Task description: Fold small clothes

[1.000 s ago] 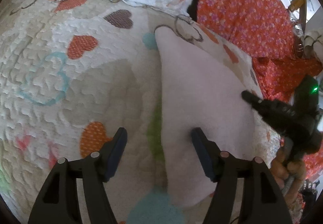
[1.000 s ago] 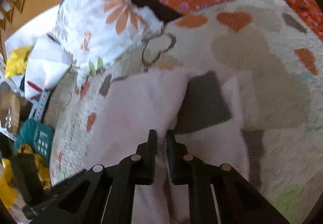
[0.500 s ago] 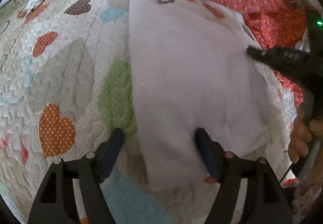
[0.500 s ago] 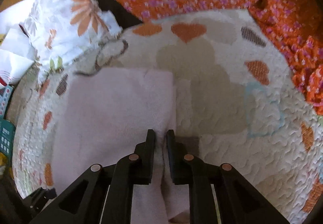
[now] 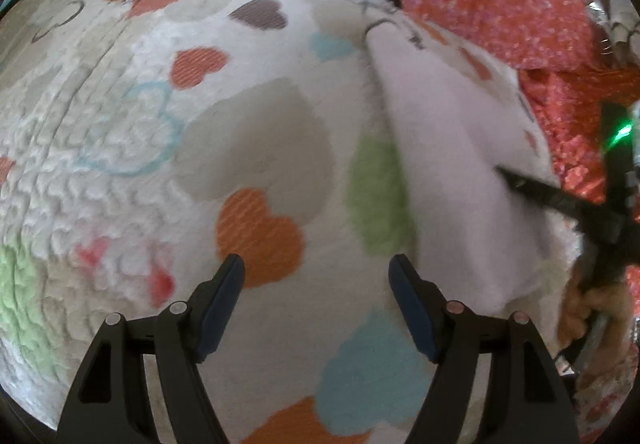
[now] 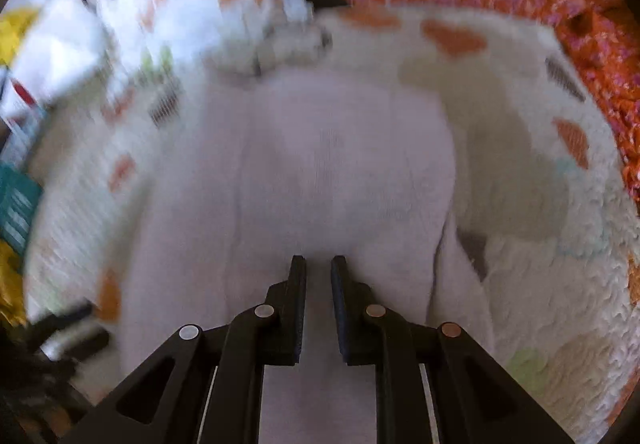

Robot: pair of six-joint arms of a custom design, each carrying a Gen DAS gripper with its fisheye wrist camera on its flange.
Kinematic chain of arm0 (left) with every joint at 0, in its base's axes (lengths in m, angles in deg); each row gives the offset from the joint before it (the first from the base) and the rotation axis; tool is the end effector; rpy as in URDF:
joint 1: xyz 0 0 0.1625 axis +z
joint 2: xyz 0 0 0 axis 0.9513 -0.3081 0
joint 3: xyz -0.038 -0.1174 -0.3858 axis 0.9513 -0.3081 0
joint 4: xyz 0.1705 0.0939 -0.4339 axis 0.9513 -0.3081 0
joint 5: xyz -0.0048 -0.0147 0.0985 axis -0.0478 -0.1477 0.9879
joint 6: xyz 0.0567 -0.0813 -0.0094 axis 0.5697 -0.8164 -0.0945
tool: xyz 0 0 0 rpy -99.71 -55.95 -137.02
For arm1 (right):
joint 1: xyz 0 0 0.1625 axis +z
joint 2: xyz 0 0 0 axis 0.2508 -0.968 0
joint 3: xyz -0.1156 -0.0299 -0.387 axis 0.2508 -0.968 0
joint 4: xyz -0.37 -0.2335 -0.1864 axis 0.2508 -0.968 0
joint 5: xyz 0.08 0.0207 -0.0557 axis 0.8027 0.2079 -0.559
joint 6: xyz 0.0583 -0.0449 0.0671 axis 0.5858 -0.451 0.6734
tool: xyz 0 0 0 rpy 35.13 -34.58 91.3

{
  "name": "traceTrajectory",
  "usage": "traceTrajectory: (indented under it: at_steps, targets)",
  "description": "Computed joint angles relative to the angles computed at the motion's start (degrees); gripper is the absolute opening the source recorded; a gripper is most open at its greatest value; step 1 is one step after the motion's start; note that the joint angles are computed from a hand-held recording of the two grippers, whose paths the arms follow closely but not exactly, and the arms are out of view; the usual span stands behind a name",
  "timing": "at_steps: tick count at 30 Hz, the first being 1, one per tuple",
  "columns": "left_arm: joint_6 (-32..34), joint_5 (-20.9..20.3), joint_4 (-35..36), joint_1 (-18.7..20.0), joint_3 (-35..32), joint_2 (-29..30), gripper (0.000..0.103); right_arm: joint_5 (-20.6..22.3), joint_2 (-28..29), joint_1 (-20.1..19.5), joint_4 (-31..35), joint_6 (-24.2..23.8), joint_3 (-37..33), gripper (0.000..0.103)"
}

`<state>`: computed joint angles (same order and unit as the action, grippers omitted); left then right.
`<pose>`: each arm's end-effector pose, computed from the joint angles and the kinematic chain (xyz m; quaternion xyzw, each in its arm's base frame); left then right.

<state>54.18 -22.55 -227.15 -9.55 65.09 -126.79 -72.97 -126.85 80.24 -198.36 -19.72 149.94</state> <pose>-0.1438 -0.6725 0.0940 0.1304 0.9538 -0.1605 0.2181 0.1286 -0.6656 0.1348 0.0414 -0.9195 0.2237 0.3207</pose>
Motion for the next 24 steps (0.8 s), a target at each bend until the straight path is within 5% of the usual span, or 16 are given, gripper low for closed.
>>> traceTrajectory:
  at_steps: [2,5,9,13,15,17,21,24]
  targets:
    - [0.12,0.26,0.22,0.42,0.57,-0.85,0.074,-1.75,0.22,1.40,-5.17,-1.74,0.82,0.014]
    - [0.05,0.61,-0.49,0.97,1.18,-2.02,0.074,5.63,-1.44,2.64,-12.40,-7.26,3.94,0.014]
    - [-1.54,0.84,-0.79,1.86,1.22,-2.78,0.074,19.15,-3.38,1.76,1.22,-4.31,4.69,0.014]
    - [-3.40,-1.26,0.44,2.89,0.90,-3.16,0.074,18.07,-1.57,1.02,16.15,-0.20,3.14,0.015]
    - [-3.50,-1.34,0.47,2.90,0.84,-3.08,0.074,17.69,-2.09,1.26,16.04,-1.68,4.03,0.015]
    - [-3.48,-1.28,0.03,2.71,0.83,-2.95,0.074,23.13,-4.12,0.18,19.11,-0.55,3.66,0.018]
    - [-3.31,-1.35,-1.19,2.40,1.08,-2.89,0.074,30.47,-6.54,-1.90,8.60,0.95,4.51,0.019]
    - [-3.20,-1.02,-1.49,2.29,0.58,-2.19,0.074,27.99,-3.29,-2.81,-0.05,3.29,1.37,0.029]
